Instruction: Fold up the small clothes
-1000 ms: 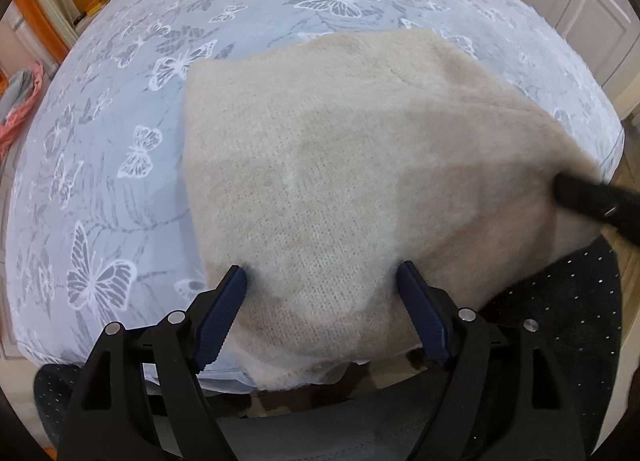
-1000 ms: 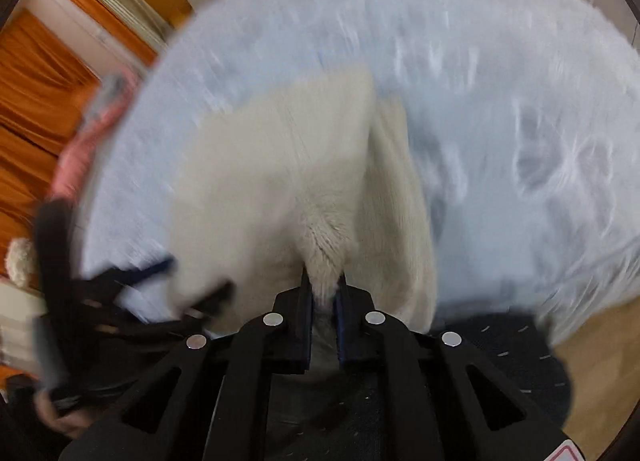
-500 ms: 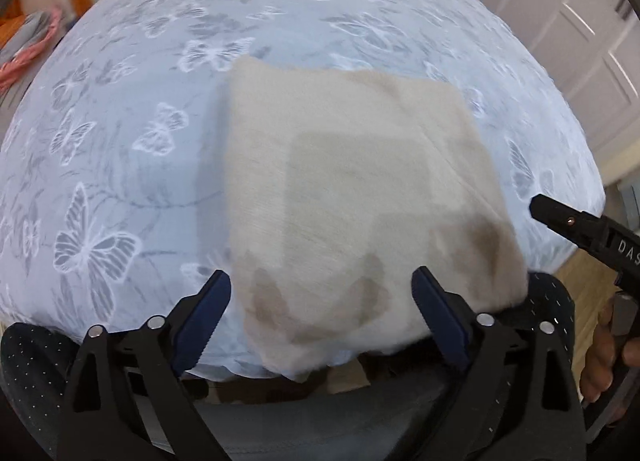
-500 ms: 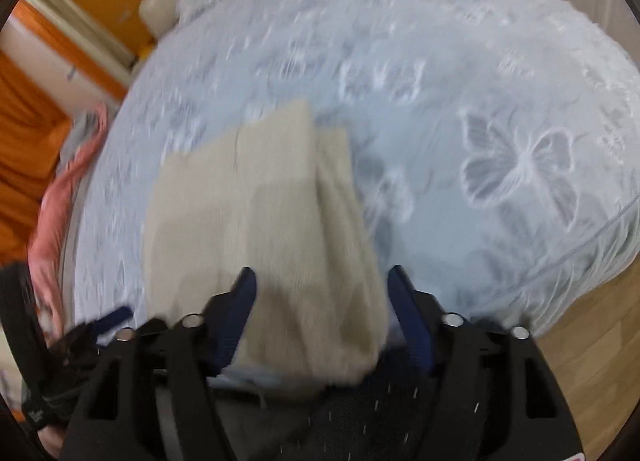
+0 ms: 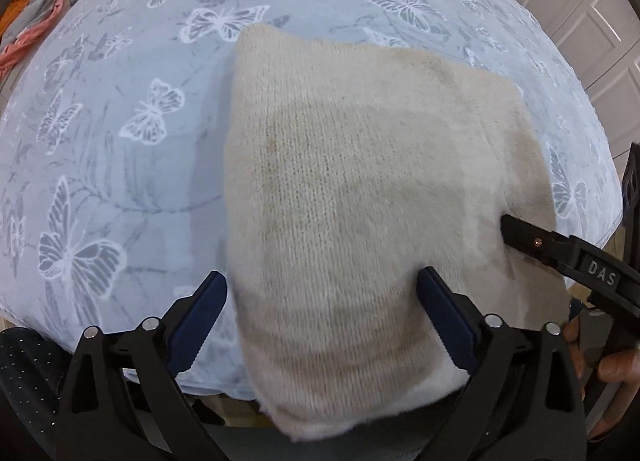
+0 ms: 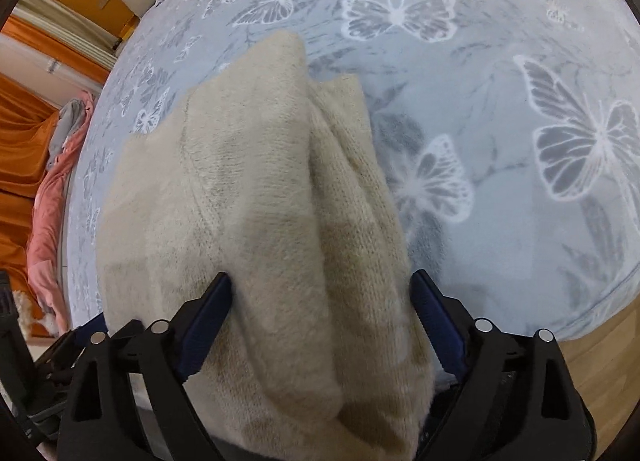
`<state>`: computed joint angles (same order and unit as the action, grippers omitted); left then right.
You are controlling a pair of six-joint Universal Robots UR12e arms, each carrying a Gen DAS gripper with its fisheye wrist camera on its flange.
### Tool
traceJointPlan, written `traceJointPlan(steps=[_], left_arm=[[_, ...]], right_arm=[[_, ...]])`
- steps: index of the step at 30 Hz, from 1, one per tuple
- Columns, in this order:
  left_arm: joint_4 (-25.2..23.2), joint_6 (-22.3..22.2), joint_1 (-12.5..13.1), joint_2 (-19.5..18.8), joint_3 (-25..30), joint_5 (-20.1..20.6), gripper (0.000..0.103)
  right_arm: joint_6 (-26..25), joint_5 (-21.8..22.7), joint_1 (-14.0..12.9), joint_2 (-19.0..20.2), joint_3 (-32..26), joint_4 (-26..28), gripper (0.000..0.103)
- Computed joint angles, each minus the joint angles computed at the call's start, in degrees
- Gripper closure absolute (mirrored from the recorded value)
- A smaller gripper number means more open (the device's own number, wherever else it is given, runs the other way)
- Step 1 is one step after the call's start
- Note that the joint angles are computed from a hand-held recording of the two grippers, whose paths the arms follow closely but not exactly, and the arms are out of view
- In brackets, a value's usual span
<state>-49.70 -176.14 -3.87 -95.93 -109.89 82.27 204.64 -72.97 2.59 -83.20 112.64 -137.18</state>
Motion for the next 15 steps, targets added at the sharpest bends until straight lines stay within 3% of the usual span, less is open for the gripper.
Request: traceJointPlan(steps=[4,7,9,12,13,15], left_arm=[[-1.39,-0.94,1.08,-1.27,0.61,-3.53,0.005],[-3.26,-1.17,2.99,-2.41,0.78,-10.21,0.005],[-5.43,-1.31,5.36,-3.43,0.55,-17.94,0.005],[-5.94,-1.75,7.35,-3.77,-0.32,-24.02,0.005],[-6.26,-1.04,7.35,-3.60,-0.28,-24.13,0.009],[-6.62,0.05,7.28,-2.98,-0.22,-24.58,0.025]], right_arm=[[2.03,5.57,-1.61,1.09,0.64,-1.13,0.008],[1.49,6.28,-1.71,1.44,0.65,-1.43,0.005],[1.26,6.27,-1.66,1.60,0.64,-1.81,0.005],[1.18,6.97,-1.77,1.77,0.79,-2.67,0.006],[0.92,7.35,-1.82,1.80,0.82,-2.89,0.008],[0.19,11.01,-2.52,1.95,1.16,-4.13,0.040]])
